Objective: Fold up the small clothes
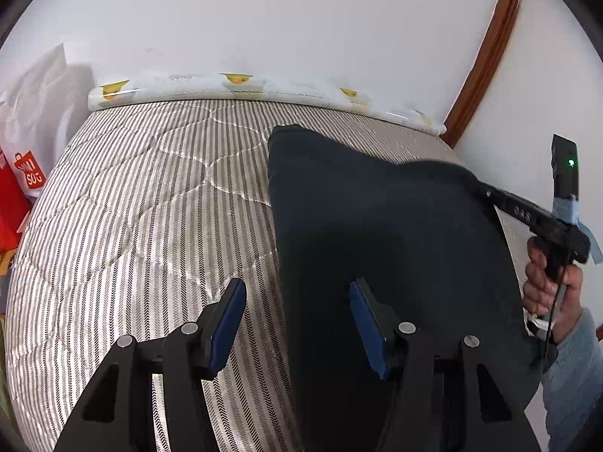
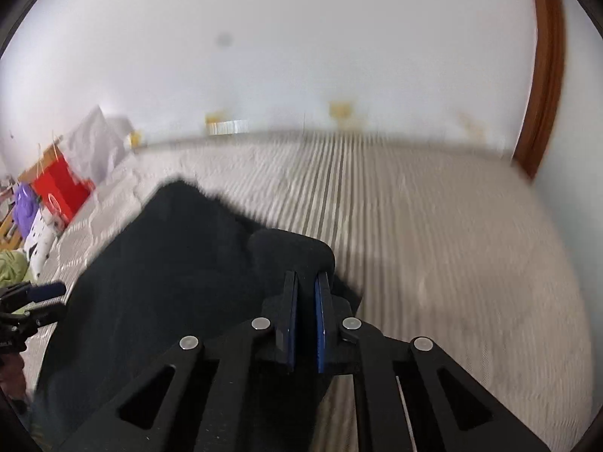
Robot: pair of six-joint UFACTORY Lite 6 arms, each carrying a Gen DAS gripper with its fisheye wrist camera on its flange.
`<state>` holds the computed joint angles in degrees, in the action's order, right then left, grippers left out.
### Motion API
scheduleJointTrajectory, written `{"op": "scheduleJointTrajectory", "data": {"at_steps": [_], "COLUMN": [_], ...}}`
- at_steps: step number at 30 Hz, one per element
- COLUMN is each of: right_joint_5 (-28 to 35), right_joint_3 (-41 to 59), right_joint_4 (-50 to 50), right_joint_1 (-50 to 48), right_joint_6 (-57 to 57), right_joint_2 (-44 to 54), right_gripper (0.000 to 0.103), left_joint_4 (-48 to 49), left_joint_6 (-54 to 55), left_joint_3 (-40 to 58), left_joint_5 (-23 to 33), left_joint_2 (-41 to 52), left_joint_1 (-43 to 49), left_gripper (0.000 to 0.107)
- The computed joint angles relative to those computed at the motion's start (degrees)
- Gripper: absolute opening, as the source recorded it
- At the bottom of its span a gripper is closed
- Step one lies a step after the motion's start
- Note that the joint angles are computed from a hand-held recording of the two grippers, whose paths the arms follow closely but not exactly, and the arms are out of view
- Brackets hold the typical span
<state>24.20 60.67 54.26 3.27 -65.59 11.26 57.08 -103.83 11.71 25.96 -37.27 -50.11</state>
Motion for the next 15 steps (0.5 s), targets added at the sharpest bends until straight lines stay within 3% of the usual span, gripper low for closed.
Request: {"op": "scheduleJointTrajectory", "data": {"at_steps": [3,7,11,15], "right_joint_5": [-3.0,-5.3,2.6,9.4], "right_joint_3": [1.5,2.0,1.6,-3.7], "right_joint_4": [2.3,-14.5,-16.0,-14.6], "right_joint_1": [-0.6,2.3,-1.9,-6.1], "right_joint_6": [-1.3,15.0,18.1,14.4], "right_joint_2": [4.6,5.7,0.7,-8.2], "right_gripper": [0.007,0.012,0.021,0.042], "left_joint_4": [0.0,-1.4,-3.7,-5.1], "left_joint_6": [-0.1,-0.5,-2.0,-8.3], "left_joint_3": [0.5,0.3,-1.3,-2.1], "left_joint_5": [-0.3,2.6,6.5,14.7], "left_joint_2": [0.9,-0.2,-3.6,-6.4], "left_joint_1": [-0.4,-3.5,-8.7,-19.3], "left_gripper": [0.055,0.055,0.055,0.055]}}
